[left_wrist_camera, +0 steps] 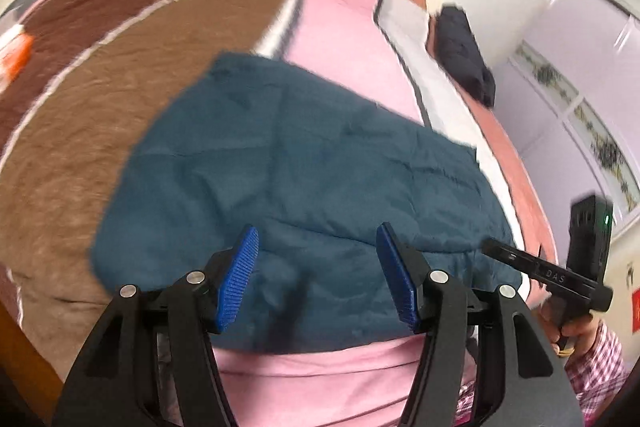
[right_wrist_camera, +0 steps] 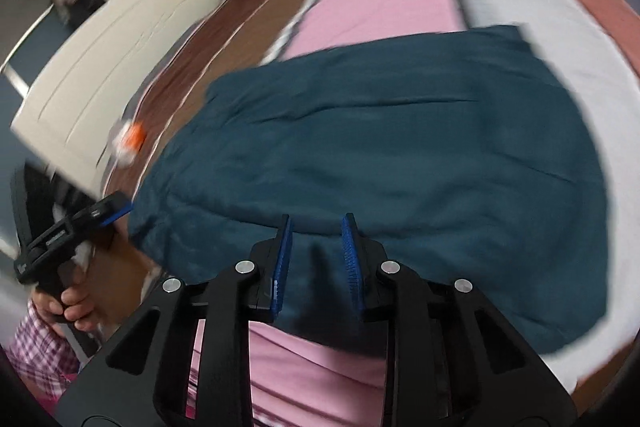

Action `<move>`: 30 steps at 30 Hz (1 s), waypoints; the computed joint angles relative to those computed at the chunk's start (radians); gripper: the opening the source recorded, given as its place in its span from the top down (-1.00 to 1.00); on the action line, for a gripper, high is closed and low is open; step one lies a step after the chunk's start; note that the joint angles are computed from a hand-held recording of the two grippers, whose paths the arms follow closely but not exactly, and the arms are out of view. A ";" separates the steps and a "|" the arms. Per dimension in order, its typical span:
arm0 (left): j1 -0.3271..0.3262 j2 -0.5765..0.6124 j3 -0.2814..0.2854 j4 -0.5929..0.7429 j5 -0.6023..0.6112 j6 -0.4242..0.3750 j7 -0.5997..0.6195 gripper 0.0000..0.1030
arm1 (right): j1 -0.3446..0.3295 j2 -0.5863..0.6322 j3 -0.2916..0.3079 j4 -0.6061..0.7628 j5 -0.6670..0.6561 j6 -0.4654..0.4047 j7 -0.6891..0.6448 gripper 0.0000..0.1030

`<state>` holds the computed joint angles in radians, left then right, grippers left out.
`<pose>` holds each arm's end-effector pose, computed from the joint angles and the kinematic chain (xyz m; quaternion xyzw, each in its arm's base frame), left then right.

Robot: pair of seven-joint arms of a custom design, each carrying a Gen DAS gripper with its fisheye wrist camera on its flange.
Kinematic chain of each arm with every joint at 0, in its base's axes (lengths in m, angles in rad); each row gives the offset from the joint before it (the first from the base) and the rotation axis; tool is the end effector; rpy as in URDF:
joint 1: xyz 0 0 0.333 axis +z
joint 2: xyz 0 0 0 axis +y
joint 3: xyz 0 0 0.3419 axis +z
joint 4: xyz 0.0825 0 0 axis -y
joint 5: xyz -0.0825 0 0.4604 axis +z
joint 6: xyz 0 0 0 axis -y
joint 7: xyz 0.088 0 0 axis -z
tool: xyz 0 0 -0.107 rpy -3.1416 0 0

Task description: Fold large clothes

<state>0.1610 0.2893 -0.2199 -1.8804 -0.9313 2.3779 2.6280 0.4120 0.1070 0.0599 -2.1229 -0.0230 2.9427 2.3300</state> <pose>0.7126 -0.0419 0.3679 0.4857 -0.7867 0.3805 0.0199 0.5961 0.3050 0.4241 -0.5677 0.7456 -0.0621 0.3434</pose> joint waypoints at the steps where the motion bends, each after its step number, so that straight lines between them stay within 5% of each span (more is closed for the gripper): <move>1: -0.007 0.013 -0.001 0.010 0.013 -0.001 -0.009 -0.14 | -0.028 0.025 0.035 0.033 0.105 -0.020 -0.123 0.50; 5: -0.028 0.081 -0.003 0.069 0.086 0.023 -0.086 -0.14 | -0.053 0.161 0.038 0.203 0.165 -0.137 -0.294 0.51; 7: -0.020 0.099 -0.005 0.073 0.118 0.040 -0.125 -0.14 | -0.072 0.238 0.022 0.303 0.206 -0.165 -0.331 0.69; 13: 0.023 0.130 -0.040 0.096 0.142 0.043 -0.137 -0.08 | -0.043 0.445 -0.131 0.592 0.109 -0.267 -0.176 0.86; 14: 0.024 0.134 -0.044 0.100 0.147 0.046 -0.137 -0.08 | -0.047 0.477 -0.141 0.637 0.098 -0.288 -0.157 1.00; 18: 0.023 0.135 -0.060 0.105 0.163 0.074 -0.134 -0.08 | -0.083 0.567 -0.148 0.775 0.099 -0.356 -0.108 1.00; 21: 0.039 0.129 -0.077 0.113 0.128 0.061 -0.132 -0.08 | -0.093 0.529 -0.135 0.727 0.110 -0.287 -0.072 0.98; 26: 0.025 0.148 -0.094 0.173 0.097 0.034 -0.095 -0.08 | -0.123 0.335 -0.070 0.462 0.187 -0.106 -0.157 0.90; 30: -0.029 0.224 -0.099 0.286 0.160 0.025 -0.130 -0.08 | -0.103 0.193 -0.072 0.277 0.193 -0.077 -0.159 0.89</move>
